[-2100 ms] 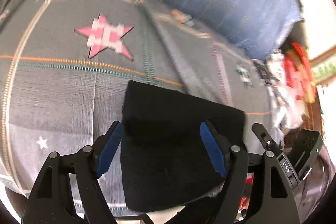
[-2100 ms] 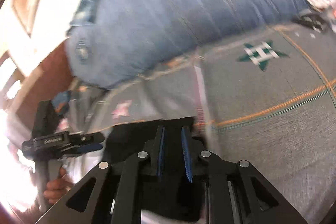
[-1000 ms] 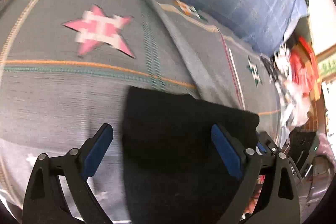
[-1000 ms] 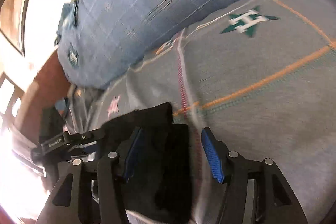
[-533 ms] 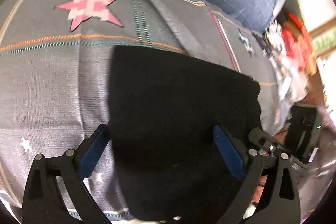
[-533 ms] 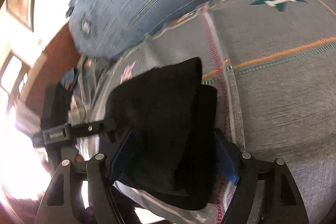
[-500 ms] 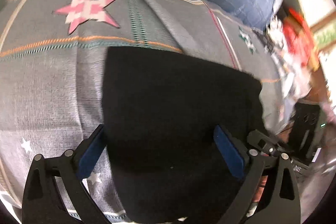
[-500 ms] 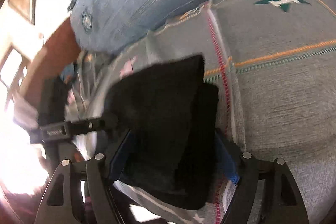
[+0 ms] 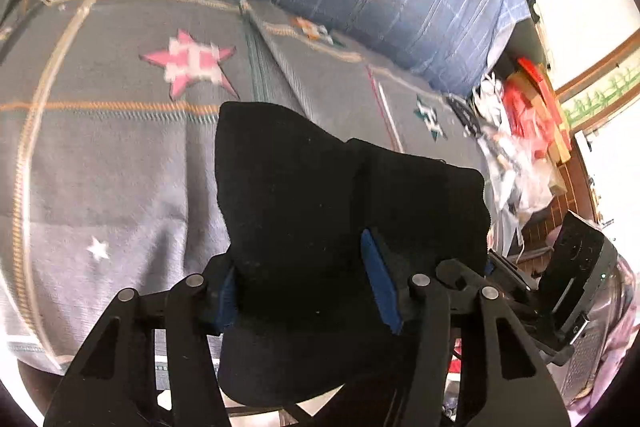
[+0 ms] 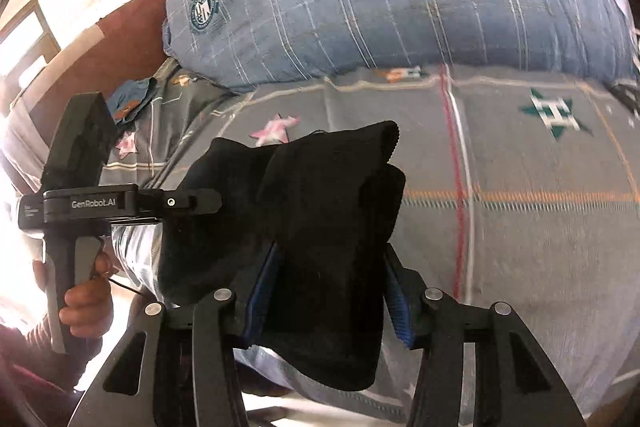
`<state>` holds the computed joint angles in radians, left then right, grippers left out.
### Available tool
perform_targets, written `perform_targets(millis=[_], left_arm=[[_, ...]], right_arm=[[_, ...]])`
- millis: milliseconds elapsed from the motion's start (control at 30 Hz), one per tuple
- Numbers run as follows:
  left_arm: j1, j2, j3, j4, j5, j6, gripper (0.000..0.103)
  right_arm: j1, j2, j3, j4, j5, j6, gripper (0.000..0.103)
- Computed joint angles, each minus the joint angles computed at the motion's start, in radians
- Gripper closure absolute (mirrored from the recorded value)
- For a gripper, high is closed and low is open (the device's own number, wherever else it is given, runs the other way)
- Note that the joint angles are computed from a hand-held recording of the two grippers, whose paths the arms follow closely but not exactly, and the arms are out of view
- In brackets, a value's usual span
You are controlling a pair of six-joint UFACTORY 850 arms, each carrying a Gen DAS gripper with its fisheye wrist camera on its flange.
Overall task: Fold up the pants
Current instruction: 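Lay the folded pants flat on the sheet and open the right gripper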
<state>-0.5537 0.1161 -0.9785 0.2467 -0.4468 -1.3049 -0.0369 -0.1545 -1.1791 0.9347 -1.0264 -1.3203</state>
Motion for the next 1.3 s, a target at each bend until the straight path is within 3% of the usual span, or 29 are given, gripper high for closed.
perform_targets(millis=[133, 300, 433, 533, 567, 600, 633, 867, 1033, 1100, 1167, 1300], left_arm=[[0.041, 0.013, -0.033, 0.056, 0.004, 0.009, 0.049], [0.154, -0.093, -0.158, 0.052, -0.026, 0.131, 0.049], [0.235, -0.228, -0.247, -0.005, -0.044, 0.241, 0.049], [0.269, -0.329, -0.288, -0.020, -0.133, 0.253, 0.047], [0.277, -0.352, -0.284, -0.017, -0.139, 0.238, 0.043], [0.276, -0.342, -0.261, 0.008, -0.106, 0.194, 0.035], [0.270, -0.330, -0.242, 0.072, -0.087, 0.121, 0.029], [0.196, -0.343, -0.281, 0.278, -0.205, -0.032, 0.028], [0.127, -0.325, -0.291, 0.405, -0.307, -0.109, 0.028], [0.114, -0.319, -0.292, 0.416, -0.333, -0.106, 0.028], [0.097, -0.312, -0.290, 0.427, -0.356, -0.117, 0.028], [0.047, -0.288, -0.271, 0.484, -0.411, -0.193, 0.028]], right_arm=[[0.027, -0.030, -0.064, 0.066, -0.031, -0.020, 0.052], [0.094, -0.174, -0.237, 0.111, -0.023, 0.080, 0.052], [0.155, -0.304, -0.367, 0.077, 0.074, 0.165, 0.052], [0.195, -0.398, -0.423, -0.057, 0.190, 0.289, 0.050], [0.192, -0.418, -0.440, -0.058, 0.178, 0.311, 0.041], [0.180, -0.431, -0.443, -0.017, 0.165, 0.324, 0.034], [0.174, -0.435, -0.442, 0.008, 0.156, 0.321, 0.033], [0.193, -0.391, -0.426, -0.086, 0.221, 0.401, 0.028], [0.199, -0.276, -0.320, -0.202, 0.340, 0.492, 0.012], [0.213, -0.234, -0.283, -0.351, 0.405, 0.605, 0.000], [0.215, -0.214, -0.262, -0.443, 0.410, 0.654, 0.000], [0.175, -0.148, -0.171, -0.351, 0.399, 0.553, 0.000]])
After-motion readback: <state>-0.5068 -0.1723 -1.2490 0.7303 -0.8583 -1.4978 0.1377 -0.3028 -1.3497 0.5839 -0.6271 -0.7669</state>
